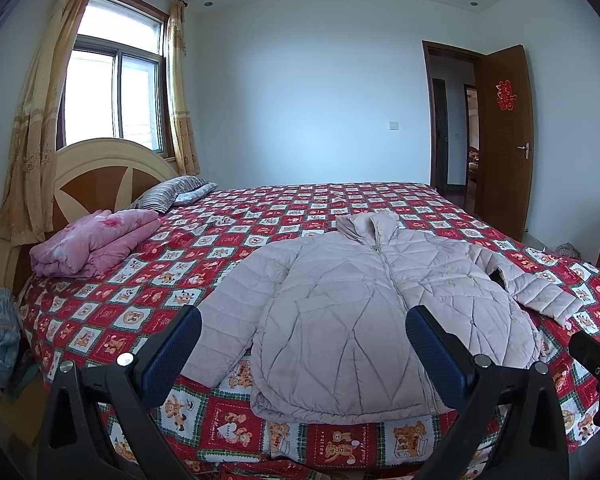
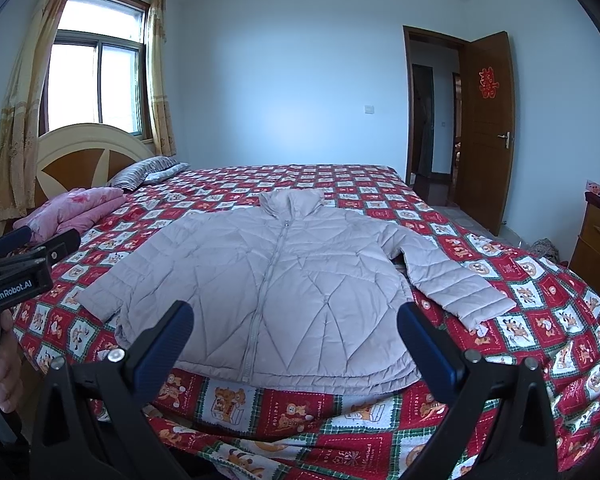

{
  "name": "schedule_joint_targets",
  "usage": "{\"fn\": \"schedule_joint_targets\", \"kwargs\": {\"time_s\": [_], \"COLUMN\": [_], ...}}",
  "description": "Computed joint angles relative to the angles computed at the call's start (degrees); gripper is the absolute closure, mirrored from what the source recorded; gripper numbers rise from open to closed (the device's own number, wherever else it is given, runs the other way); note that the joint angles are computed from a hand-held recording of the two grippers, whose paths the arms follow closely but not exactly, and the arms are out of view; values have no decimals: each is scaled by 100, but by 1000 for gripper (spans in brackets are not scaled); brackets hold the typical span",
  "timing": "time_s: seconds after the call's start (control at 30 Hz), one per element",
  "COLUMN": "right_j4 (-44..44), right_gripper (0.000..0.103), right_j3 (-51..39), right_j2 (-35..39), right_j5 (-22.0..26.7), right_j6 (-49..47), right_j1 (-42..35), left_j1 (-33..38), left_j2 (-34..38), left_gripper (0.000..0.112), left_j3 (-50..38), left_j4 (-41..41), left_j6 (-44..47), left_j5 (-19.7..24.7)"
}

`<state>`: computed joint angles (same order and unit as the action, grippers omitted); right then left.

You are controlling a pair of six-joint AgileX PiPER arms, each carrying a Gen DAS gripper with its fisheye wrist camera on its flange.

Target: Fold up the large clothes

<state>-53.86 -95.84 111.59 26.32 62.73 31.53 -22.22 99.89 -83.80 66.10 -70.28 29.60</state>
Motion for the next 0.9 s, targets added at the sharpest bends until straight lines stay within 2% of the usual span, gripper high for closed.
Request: {"fn": "schedule_joint_targets", "kwargs": {"time_s": [0.7,0.83,0.9], "right_j4": [79,124,454], "right_gripper": [0,0,0], "right_j3": [-41,-32,-112], "right_j2": [39,76,175], "right_j5": [-21,-144,-277], "right_j6": [-83,-96,-391], "right_j1": [23,-32,-167], "left_j1": [71,82,126], "left_j2": [-18,-15,49], "left_gripper": [10,10,10], "left_j3": [2,18,-41], "left_j4": [-63,-47,-164], "left_j6": [53,26,169], "left_j5": [-37,-46,-120]}}
